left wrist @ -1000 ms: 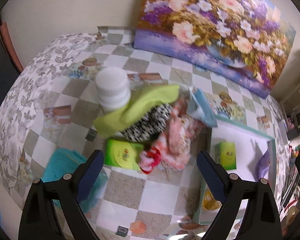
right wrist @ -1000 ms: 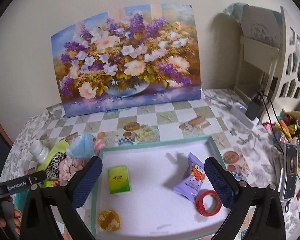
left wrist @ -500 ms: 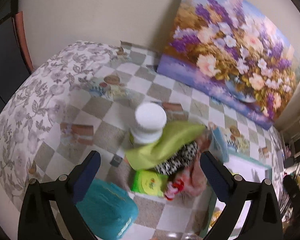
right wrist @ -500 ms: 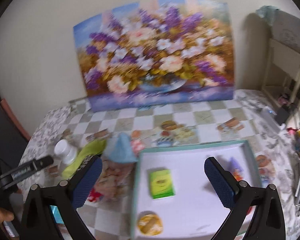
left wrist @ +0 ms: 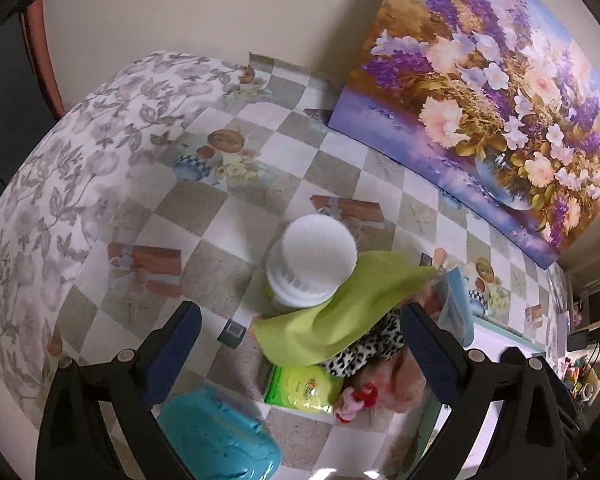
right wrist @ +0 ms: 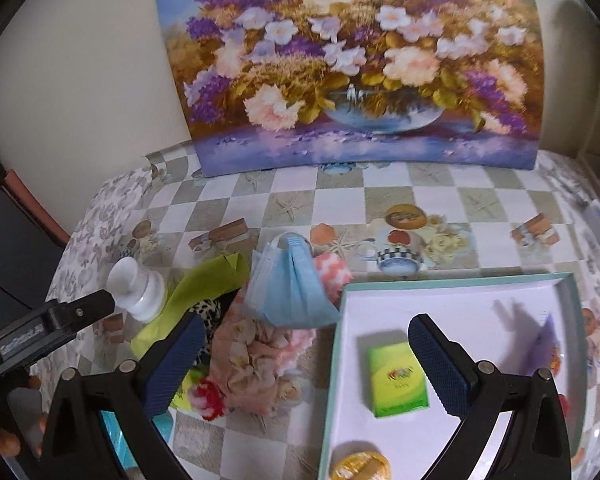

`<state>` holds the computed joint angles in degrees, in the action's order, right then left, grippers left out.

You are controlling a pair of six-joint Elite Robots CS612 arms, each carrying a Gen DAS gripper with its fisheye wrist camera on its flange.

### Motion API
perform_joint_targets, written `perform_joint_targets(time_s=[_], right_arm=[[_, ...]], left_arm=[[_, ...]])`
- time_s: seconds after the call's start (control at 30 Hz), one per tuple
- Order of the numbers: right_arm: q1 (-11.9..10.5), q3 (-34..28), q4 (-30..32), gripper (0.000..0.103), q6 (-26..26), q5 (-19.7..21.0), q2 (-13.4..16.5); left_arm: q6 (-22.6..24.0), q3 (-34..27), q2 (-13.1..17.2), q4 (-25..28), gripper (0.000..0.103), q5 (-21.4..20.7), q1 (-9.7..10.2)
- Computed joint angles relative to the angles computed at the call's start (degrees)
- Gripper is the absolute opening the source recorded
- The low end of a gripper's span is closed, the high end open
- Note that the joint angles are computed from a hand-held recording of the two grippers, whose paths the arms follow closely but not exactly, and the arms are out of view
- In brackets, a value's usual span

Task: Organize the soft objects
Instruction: 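Move both open grippers back toward the remaining pile, then grasp the blue face mask on the pile with the right gripper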

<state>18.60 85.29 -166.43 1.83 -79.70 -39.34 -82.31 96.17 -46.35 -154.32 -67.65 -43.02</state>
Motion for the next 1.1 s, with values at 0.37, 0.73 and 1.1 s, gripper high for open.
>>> perform_joint_targets(time_s=[0.37,0.73,1.1], right_arm=[[0.09,-4.67,4.24,0.095,0.62,0.89,3.93],[0.26,-5.14,5.22,0.075,-2.15,3.31,4.68],[0.15,-5.35,5.96,0.045,-3.25,4.39,5.01]], left_arm=[[-1.11,-0.71,1.09,-0.25,0.1,-2.11,1.27],[-1.36,-0.99,1.68,-0.02,0.1,-4.58,1.75],[-0.63,-1.32,1.88,0.33,0.1,-5.49,1.86]])
